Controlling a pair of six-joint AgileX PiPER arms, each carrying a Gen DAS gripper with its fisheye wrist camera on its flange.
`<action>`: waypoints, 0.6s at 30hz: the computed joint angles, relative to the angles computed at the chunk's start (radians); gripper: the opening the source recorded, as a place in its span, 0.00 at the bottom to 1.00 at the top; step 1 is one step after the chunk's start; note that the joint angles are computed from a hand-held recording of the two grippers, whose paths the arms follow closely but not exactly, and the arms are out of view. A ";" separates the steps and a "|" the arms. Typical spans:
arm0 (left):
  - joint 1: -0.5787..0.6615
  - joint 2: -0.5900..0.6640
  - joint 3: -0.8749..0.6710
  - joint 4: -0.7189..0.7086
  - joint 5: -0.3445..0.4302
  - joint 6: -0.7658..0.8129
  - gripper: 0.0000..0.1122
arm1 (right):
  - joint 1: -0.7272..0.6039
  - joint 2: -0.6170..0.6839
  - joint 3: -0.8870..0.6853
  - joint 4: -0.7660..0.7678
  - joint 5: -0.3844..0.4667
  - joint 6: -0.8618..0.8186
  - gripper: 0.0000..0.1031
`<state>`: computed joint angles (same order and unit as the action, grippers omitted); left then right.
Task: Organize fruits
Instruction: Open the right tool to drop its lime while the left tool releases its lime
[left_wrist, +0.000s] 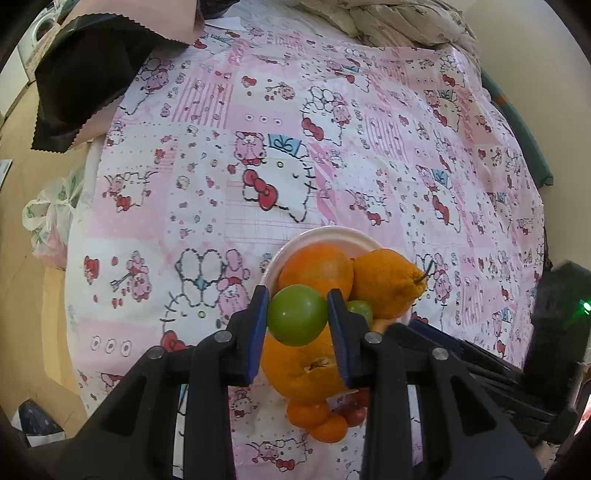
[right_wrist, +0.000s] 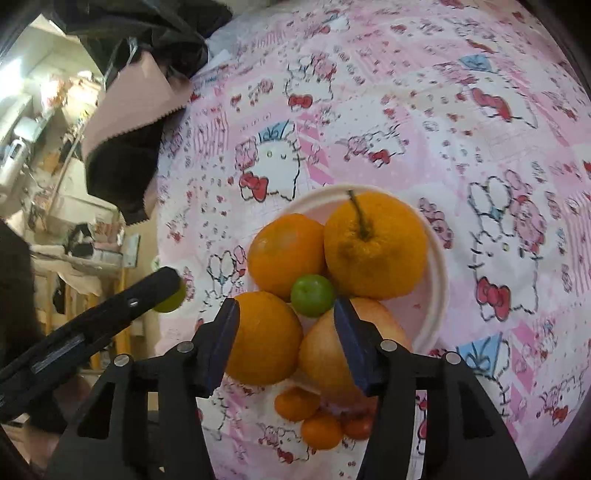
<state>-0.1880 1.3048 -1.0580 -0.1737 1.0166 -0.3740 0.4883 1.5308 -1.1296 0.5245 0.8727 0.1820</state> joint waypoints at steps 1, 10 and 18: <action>-0.006 0.010 -0.007 -0.008 0.002 0.006 0.25 | -0.014 -0.027 0.016 0.001 0.003 0.009 0.57; -0.142 0.157 -0.097 -0.038 -0.009 -0.050 0.25 | -0.171 -0.182 0.091 -0.024 0.068 -0.006 0.59; -0.270 0.244 -0.162 0.132 -0.076 -0.228 0.26 | -0.272 -0.209 0.111 0.029 0.121 -0.078 0.59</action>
<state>-0.4581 1.5486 -1.2201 -0.0419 0.9410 -0.6020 0.2163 1.3217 -1.0184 0.5531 0.9939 0.1038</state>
